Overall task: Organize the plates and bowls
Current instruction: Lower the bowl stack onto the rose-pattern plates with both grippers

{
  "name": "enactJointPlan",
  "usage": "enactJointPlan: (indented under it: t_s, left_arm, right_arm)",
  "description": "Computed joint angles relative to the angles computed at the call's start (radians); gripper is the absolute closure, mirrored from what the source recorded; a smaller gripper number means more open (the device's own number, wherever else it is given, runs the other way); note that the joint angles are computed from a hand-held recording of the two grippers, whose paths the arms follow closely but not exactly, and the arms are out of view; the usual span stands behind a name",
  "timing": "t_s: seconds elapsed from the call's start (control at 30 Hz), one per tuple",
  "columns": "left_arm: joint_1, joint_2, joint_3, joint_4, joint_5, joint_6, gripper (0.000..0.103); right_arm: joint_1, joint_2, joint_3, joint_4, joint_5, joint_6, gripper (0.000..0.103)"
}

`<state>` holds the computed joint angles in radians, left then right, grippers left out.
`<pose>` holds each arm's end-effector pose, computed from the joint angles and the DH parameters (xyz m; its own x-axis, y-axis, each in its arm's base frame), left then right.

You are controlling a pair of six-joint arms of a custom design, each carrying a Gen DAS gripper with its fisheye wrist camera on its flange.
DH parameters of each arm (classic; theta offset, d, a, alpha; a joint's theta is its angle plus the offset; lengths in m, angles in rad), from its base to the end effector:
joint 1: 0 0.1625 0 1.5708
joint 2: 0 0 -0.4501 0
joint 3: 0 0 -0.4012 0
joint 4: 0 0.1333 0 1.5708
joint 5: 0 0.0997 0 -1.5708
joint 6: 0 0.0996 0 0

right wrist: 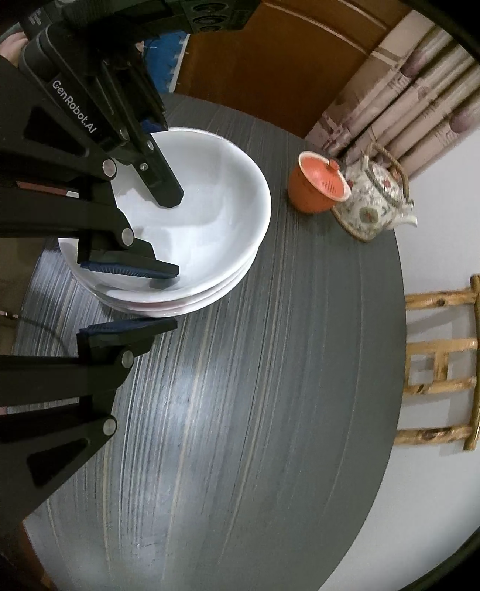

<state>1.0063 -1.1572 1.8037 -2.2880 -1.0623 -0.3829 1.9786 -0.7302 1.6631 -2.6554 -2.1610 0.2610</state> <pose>-0.1710 -0.6099 0.2532 -0.9010 0.0917 -0.4241 0.2124 0.9455 -0.2470 0.3433 -0.5982 0.0737 -0.8703 -0.0096 0.4925 -0.1733 0.9418 -0.2880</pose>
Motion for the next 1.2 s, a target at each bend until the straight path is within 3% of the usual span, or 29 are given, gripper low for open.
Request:
enactJointPlan:
  t_s: [0.63,1.2]
  left_arm:
    - [0.075,-0.115,-0.005,0.094,0.067,-0.017,0.078]
    - [0.132,-0.085,-0.026,0.117,0.039,0.003,0.078]
  right_arm:
    - [0.055,0.162,-0.193,0.103,0.071,-0.012,0.082]
    - [0.039,0.227,-0.259,0.175,0.085,0.035,0.082]
